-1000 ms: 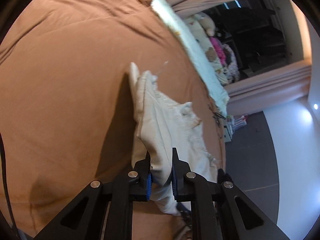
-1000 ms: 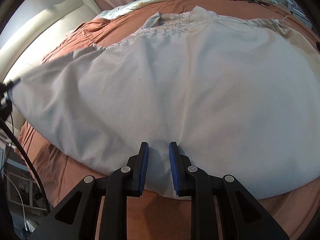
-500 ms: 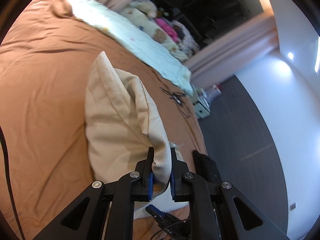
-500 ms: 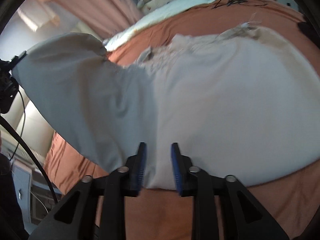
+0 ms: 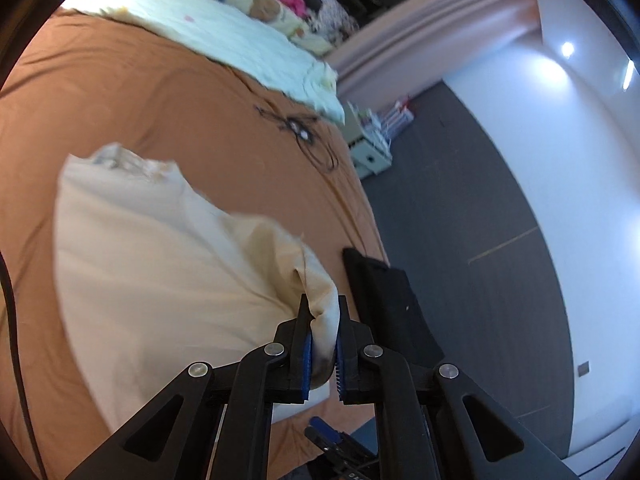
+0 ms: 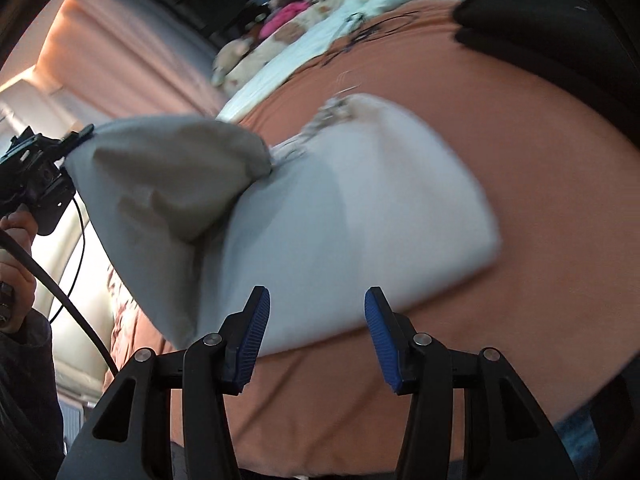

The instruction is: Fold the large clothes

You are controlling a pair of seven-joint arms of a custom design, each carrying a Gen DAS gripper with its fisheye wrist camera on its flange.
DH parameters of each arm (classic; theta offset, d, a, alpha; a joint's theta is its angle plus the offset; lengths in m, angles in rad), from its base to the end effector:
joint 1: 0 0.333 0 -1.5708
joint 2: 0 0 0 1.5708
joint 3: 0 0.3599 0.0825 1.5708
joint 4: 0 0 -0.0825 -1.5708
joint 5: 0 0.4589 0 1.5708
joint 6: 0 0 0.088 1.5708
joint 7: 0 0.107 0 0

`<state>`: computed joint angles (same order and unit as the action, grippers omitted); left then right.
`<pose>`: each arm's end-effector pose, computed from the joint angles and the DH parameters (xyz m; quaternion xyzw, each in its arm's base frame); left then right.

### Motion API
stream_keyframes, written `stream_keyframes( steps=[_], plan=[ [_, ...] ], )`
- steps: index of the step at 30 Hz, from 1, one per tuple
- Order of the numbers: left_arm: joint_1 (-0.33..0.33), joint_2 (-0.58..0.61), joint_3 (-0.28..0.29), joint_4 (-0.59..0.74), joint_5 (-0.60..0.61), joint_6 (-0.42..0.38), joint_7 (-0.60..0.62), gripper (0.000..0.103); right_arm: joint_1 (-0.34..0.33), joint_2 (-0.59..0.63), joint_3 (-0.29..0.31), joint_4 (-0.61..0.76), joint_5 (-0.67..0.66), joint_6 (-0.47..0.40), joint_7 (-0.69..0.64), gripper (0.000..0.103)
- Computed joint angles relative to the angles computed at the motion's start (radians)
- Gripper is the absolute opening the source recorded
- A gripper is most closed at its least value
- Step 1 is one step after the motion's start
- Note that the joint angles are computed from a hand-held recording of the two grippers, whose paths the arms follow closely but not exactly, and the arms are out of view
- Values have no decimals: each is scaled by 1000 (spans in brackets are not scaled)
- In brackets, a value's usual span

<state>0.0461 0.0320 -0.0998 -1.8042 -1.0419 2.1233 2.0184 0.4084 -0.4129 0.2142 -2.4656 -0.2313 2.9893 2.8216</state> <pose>0.6759 -0.0743 0.5933 0.6075 -0.6370 0.4497 0.1512 0.4038 0.3222 0.5555 -0.4959 0.7412 -0.0410 0.4506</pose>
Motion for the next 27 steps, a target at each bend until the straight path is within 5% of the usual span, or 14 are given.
stream_keyframes(
  steps=[13, 14, 15, 16, 18, 20, 22, 27],
  plan=[
    [-103, 52, -82, -1, 109, -27, -40, 7, -15, -251, 22, -206, 32, -1, 123, 48],
    [-112, 52, -86, -6, 123, -30, -37, 8, -14, -277, 30, -225, 34, -1, 136, 52],
    [-125, 56, -91, -6, 157, -35, -40, 9, -17, -291, 32, -238, 34, 6, 144, 67],
    [-139, 61, -97, -5, 209, -43, -55, 16, -26, -306, 38, -251, 31, 14, 155, 77],
    [-151, 65, -103, -8, 215, -78, -45, 23, -29, -327, 45, -269, 28, 29, 170, 77],
    [-153, 69, -103, -6, 211, -111, -30, 41, -23, -314, 31, -269, 25, 56, 163, 77],
    [-150, 54, -99, -17, 185, -107, 3, 57, -9, -303, 6, -273, 25, 85, 145, 77],
    [-137, 15, -71, -42, 207, -54, 30, 59, 148, -160, -183, -206, 48, 154, -18, 77]
  ],
)
